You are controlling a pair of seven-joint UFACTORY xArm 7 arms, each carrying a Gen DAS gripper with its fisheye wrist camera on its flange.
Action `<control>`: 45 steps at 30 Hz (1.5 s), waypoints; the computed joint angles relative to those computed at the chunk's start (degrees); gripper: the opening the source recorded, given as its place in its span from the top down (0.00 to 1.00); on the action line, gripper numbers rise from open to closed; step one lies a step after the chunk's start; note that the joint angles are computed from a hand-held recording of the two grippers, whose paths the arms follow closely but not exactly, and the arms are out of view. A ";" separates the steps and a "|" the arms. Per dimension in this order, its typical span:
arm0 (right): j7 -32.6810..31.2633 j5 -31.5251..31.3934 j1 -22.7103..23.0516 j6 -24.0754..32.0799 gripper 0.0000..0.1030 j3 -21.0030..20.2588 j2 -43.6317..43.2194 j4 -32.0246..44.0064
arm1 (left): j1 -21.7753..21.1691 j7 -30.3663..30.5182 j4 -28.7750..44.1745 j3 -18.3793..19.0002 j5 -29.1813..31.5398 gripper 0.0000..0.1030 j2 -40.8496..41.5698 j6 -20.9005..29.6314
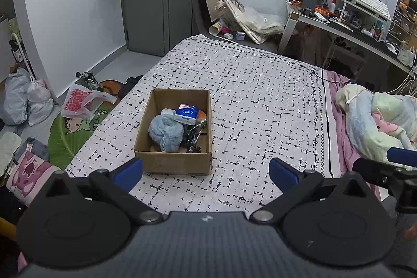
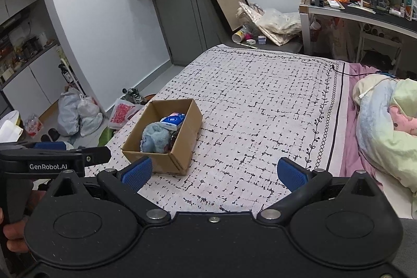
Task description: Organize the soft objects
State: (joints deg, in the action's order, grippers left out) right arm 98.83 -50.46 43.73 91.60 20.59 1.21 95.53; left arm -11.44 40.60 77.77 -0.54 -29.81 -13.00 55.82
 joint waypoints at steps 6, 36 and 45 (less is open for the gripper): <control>-0.02 0.14 -0.02 -0.36 0.00 -0.03 0.16 -0.02 | 0.36 0.01 0.18 0.25 0.06 0.01 0.36 0.14; 0.18 -0.06 0.76 0.48 0.00 -0.63 1.11 1.09 | 0.74 0.70 0.13 0.37 -0.84 0.01 0.35 1.01; -0.01 0.39 0.47 -0.38 0.00 -0.75 0.56 0.32 | 0.74 0.79 -0.26 0.33 -0.72 0.01 0.22 1.51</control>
State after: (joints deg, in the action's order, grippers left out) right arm 98.82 -50.07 44.19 91.21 19.84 1.77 95.85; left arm -10.70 41.39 77.50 -0.21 -30.53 -12.78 57.33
